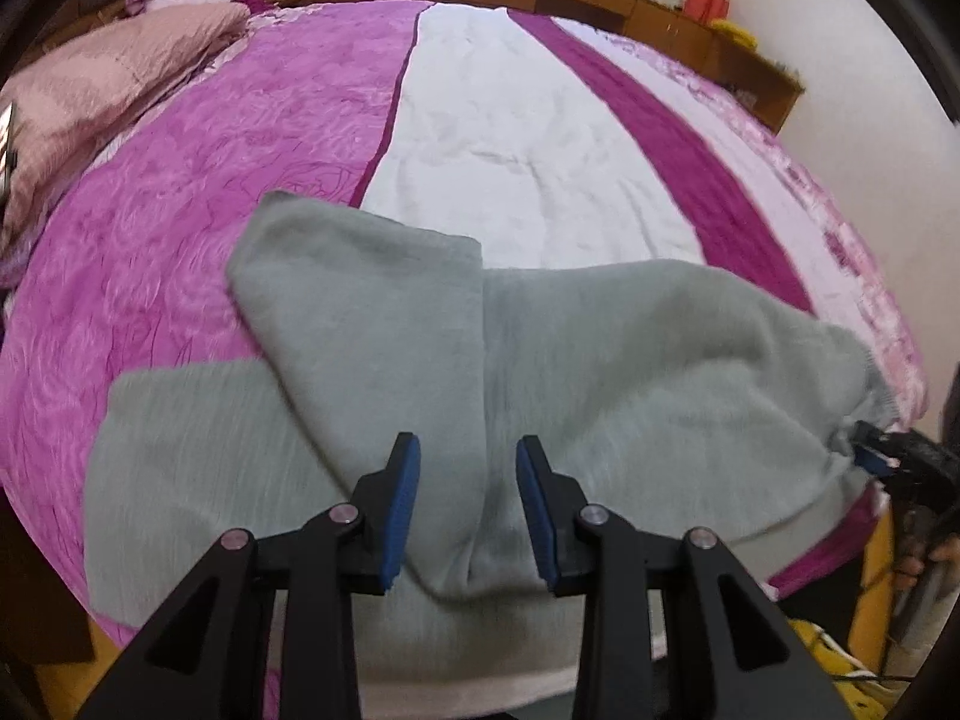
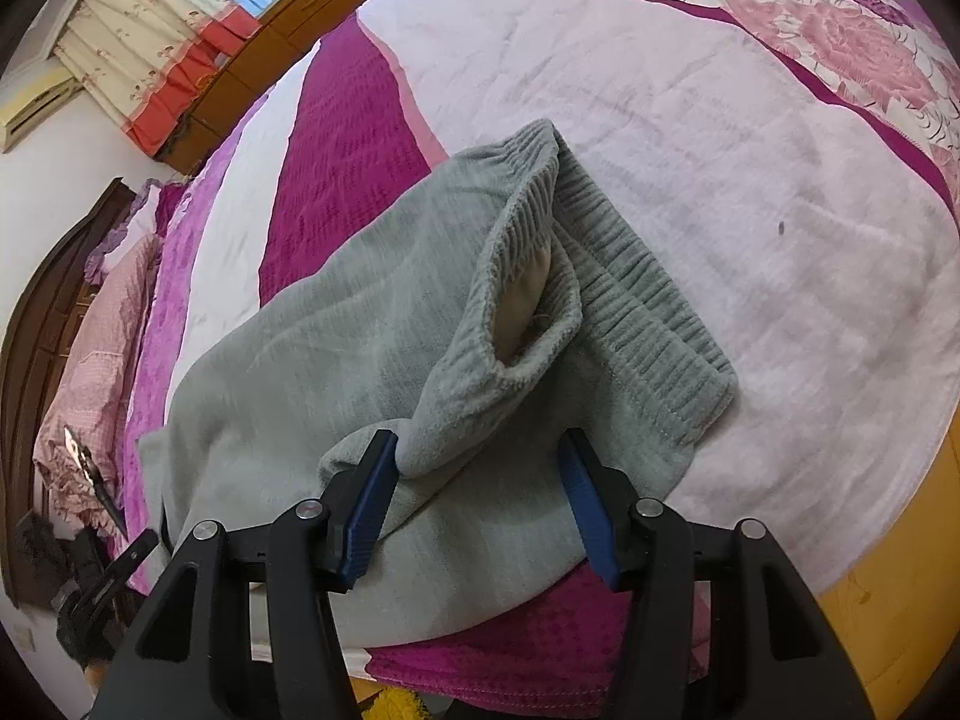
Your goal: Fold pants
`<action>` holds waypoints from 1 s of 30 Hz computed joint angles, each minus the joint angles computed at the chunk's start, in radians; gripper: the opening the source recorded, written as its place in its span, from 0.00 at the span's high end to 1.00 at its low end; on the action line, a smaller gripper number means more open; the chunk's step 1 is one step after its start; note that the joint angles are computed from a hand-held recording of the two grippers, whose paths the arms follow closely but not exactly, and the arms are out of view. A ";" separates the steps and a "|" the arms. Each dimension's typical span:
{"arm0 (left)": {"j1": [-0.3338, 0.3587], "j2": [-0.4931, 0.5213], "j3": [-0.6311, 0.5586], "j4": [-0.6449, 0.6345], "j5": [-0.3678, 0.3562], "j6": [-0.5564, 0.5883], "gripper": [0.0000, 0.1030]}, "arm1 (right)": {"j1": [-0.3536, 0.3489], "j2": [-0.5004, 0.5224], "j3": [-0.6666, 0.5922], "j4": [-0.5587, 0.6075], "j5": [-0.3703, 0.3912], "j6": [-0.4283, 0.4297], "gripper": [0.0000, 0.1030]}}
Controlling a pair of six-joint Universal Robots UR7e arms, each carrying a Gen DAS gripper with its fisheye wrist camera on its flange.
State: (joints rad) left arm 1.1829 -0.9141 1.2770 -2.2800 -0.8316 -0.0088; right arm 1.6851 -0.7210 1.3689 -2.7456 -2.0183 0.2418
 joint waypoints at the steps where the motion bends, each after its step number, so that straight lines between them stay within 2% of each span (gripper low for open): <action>1: 0.003 0.015 -0.016 0.011 0.011 -0.003 0.66 | -0.001 -0.003 0.005 -0.003 0.002 -0.002 0.53; 7: 0.019 0.082 -0.078 0.030 0.071 0.013 0.67 | -0.006 -0.009 0.020 -0.026 0.012 -0.018 0.53; 8: 0.021 0.087 -0.079 0.017 0.075 0.022 0.70 | -0.006 -0.009 0.023 -0.031 0.013 -0.020 0.53; 10: 0.024 0.092 -0.077 -0.014 0.089 0.036 0.83 | -0.007 -0.012 0.031 -0.045 0.018 -0.023 0.53; 11: 0.025 0.089 -0.075 -0.019 0.092 0.035 0.95 | -0.007 -0.014 0.033 -0.047 0.020 -0.022 0.57; 12: 0.028 0.085 -0.075 -0.023 0.085 0.032 0.95 | -0.006 -0.017 0.037 -0.045 0.014 -0.021 0.59; 14: 0.033 0.062 -0.067 -0.031 0.040 0.013 0.96 | -0.005 -0.024 0.038 -0.031 0.007 -0.019 0.75; 16: 0.031 0.029 -0.043 -0.069 0.025 0.004 0.96 | -0.010 -0.032 0.043 -0.025 0.027 -0.009 0.86; 19: 0.025 -0.028 0.002 -0.122 0.012 -0.015 0.96 | -0.015 -0.042 0.047 -0.020 0.058 -0.005 0.95; 24: 0.007 -0.144 0.127 -0.215 0.057 -0.039 0.96 | 0.005 -0.055 0.055 -0.060 0.054 -0.061 0.99; 30: 0.030 -0.216 0.220 -0.151 0.022 -0.131 0.95 | 0.014 -0.094 0.095 -0.088 0.029 -0.084 0.99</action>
State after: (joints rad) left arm 1.2126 -1.1299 1.4974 -2.4309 -0.8100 -0.1396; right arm 1.6989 -0.8152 1.4635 -2.8335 -1.9890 0.1578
